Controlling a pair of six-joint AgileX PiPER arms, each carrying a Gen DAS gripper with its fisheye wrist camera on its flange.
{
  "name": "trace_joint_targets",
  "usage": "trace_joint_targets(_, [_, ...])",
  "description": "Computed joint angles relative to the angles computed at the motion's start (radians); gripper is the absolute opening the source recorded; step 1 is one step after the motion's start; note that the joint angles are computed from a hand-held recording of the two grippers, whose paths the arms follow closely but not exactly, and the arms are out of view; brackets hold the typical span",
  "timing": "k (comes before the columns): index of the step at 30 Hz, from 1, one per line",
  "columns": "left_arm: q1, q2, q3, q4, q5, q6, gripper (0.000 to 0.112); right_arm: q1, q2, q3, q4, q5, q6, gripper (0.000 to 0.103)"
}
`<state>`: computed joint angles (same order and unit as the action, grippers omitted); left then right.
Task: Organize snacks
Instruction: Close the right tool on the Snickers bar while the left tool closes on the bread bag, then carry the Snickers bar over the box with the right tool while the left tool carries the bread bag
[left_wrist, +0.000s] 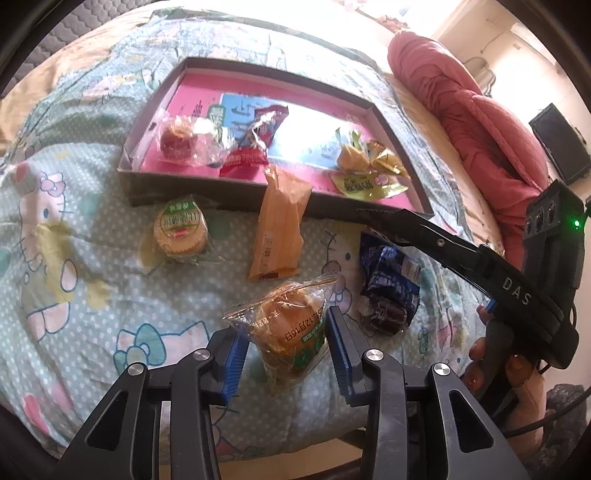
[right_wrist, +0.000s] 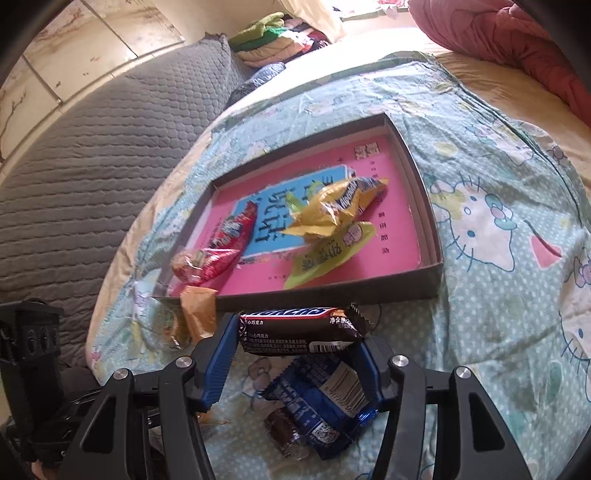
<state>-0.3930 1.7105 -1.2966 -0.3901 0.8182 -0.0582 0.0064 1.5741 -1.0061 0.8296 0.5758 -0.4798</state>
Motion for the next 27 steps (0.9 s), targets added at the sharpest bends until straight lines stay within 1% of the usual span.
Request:
trace_joint_targets(5, [0.014, -0.027, 0.004, -0.009, -0.013, 0.014, 0.042, -0.008, -0.030, 0.012, 0.074, -0.005, -0.072, 0.059])
trace_joint_targets(15, [0.034, -0.058, -0.009, 0.004, -0.040, 0.009, 0.042, -0.017, -0.056, 0.022, 0.125, -0.016, -0.126, 0.059])
trace_joint_targets(27, [0.064, -0.056, -0.034, 0.024, -0.077, -0.004, 0.042, -0.030, -0.066, 0.009, 0.115, -0.036, -0.131, 0.059])
